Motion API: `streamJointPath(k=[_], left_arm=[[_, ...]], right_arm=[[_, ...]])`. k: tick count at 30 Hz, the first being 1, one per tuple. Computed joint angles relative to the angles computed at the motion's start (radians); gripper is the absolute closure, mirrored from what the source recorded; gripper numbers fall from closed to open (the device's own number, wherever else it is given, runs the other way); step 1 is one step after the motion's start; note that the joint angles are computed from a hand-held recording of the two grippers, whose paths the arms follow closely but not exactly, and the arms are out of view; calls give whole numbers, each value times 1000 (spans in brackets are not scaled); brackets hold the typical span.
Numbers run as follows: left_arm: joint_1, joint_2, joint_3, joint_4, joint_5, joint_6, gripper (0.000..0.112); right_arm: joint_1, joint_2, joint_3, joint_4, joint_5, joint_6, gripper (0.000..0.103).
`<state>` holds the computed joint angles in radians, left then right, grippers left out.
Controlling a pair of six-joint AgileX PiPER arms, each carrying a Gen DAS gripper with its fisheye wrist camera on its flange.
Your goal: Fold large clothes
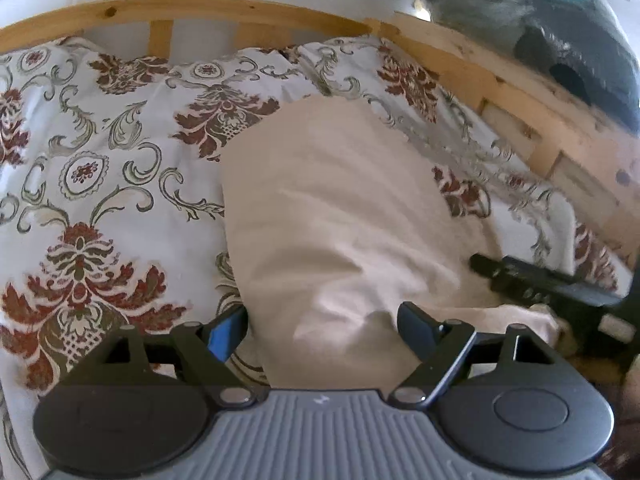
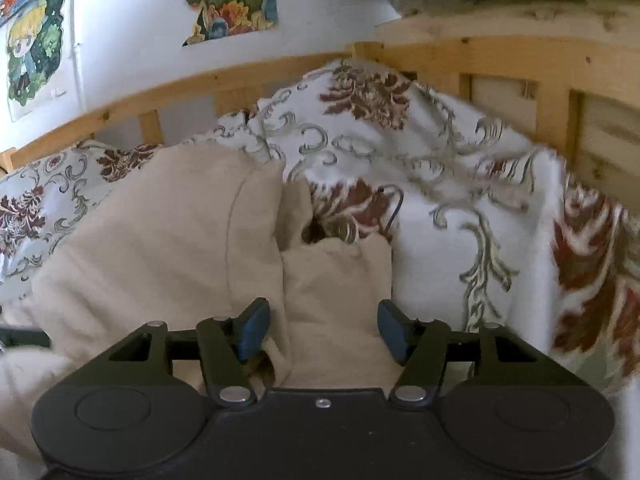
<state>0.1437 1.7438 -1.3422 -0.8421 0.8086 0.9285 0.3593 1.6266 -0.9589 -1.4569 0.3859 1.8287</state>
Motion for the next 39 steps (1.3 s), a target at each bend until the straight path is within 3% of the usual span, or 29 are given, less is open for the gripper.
streamJointPath(k=[5, 8, 10, 11, 14, 18, 19, 21, 23, 26, 29, 32, 35, 37, 39], left_arm=[[-14, -18, -2, 51, -6, -14, 22], [-50, 20, -88, 197, 23, -186, 14], [-42, 44, -122, 198, 60, -192, 14], [-40, 46, -119, 190, 57, -174, 13], [-45, 47, -114, 184, 45, -145, 13], [-48, 66, -132, 181, 50, -123, 10], [-48, 69, -131, 176, 49, -120, 10], [-53, 72, -124, 173, 38, -116, 10], [-61, 71, -114, 166, 28, -101, 10], [-56, 54, -77, 120, -8, -53, 11], [-19, 63, -87, 45, 49, -19, 11], [47, 81, -88, -79, 118, 17, 10], [87, 119, -124, -123, 171, -5, 10], [91, 155, -171, -108, 191, -28, 10], [82, 207, -248, -66, 229, -66, 10]], right_arm=[[9, -14, 1, -11, 24, 3, 43], [67, -72, -1, -29, 156, -41, 43], [80, -108, -16, -58, 212, -75, 25], [61, -113, -51, -26, 195, -145, 20], [-49, -60, -191, 208, 4, -445, 19], [-123, 123, -397, 572, -104, -845, 18], [-130, 167, -439, 671, -103, -945, 19], [-125, 270, -556, 839, 2, -1145, 25], [-115, 358, -628, 887, 98, -1241, 25], [-84, 365, -578, 708, 97, -1097, 25], [-23, 249, -448, 434, 140, -797, 25], [41, 72, -264, 268, 201, -497, 7], [96, -103, -90, 279, 234, -291, 4], [83, -166, -37, 377, 206, -298, 3], [26, -190, 2, 481, 113, -350, 3]])
